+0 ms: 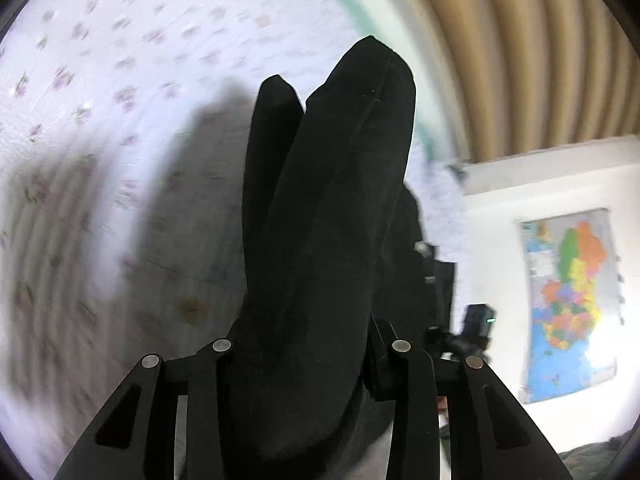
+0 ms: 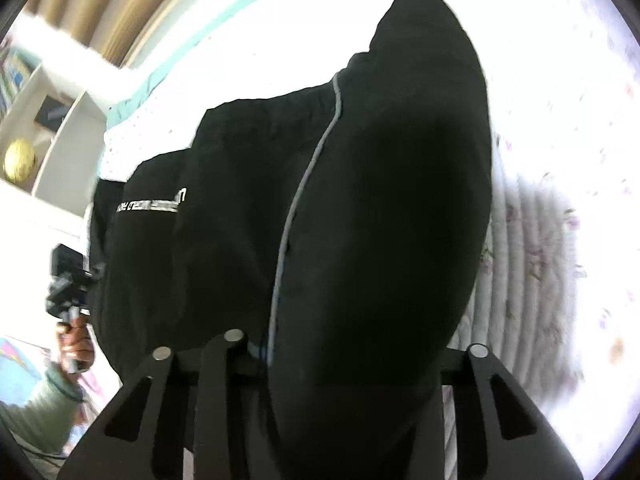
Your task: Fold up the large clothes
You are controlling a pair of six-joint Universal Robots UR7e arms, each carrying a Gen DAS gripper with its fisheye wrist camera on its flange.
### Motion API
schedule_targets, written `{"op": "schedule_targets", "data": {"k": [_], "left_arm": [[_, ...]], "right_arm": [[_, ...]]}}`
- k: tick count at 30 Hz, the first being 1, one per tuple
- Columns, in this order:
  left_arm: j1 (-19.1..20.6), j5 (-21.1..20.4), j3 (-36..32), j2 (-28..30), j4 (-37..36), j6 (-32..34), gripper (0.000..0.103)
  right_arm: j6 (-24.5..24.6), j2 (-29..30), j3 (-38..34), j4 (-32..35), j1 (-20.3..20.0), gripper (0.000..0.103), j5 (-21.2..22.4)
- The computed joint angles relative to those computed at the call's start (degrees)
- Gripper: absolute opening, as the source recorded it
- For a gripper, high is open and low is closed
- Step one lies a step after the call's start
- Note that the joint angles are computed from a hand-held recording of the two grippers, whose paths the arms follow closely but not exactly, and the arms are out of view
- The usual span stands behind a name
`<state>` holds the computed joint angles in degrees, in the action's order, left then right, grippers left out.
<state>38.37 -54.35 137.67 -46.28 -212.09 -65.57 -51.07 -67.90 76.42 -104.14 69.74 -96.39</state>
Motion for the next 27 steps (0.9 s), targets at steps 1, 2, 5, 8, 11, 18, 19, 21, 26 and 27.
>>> {"op": "schedule_targets", "data": {"k": [1,2,5,8,11,18,19,21,26,27], "left_arm": [[-0.98,0.38,-0.42,0.25,-0.88,0.42,0.038],[-3.19,1.22,-0.87,0.8,-2.43,0.83,0.038],[-9.32,4.44,-1.82,0.54,-1.68,0.23,0.038],[-15.22,8.0,-1.25,-0.44,-0.31,-1.68,0.038],[-22.49,11.61,4.76,-2.45,-1.38,-7.0,0.038],[-33.23,15.31,9.86,-2.53,3.31,-22.12,0.039],[-34.9,15.44,10.74,-1.92,4.11,-25.8,0.039],[-36.75,15.33,12.14,-0.82,4.88,-30.98,0.039],[-40.37,14.28,17.05,8.91,-1.6,-44.01,0.039],[-41.39,14.17,18.17,11.91,-3.7,-47.03,0.039]], "right_arm": [[-0.8,-1.38,1.37,-0.38,0.07,0.036,0.76],[-1.48,-3.0,2.76,-0.42,0.08,0.034,2.02],[-2.71,-7.42,5.46,1.55,-0.11,0.031,5.21],[-3.94,-12.29,7.74,4.22,-0.68,0.031,7.42],[-4.5,-16.72,8.66,7.37,-1.71,0.031,9.28],[-4.97,-23.55,11.06,10.73,-1.94,0.031,6.59],[-4.68,-23.97,11.5,10.82,-1.81,0.031,5.09],[-4.41,-24.45,12.27,11.0,-1.74,0.031,2.59],[-4.02,-24.17,18.11,7.49,-3.8,0.031,-2.33],[-4.4,-24.14,19.59,5.9,-4.24,0.031,-3.18]]}}
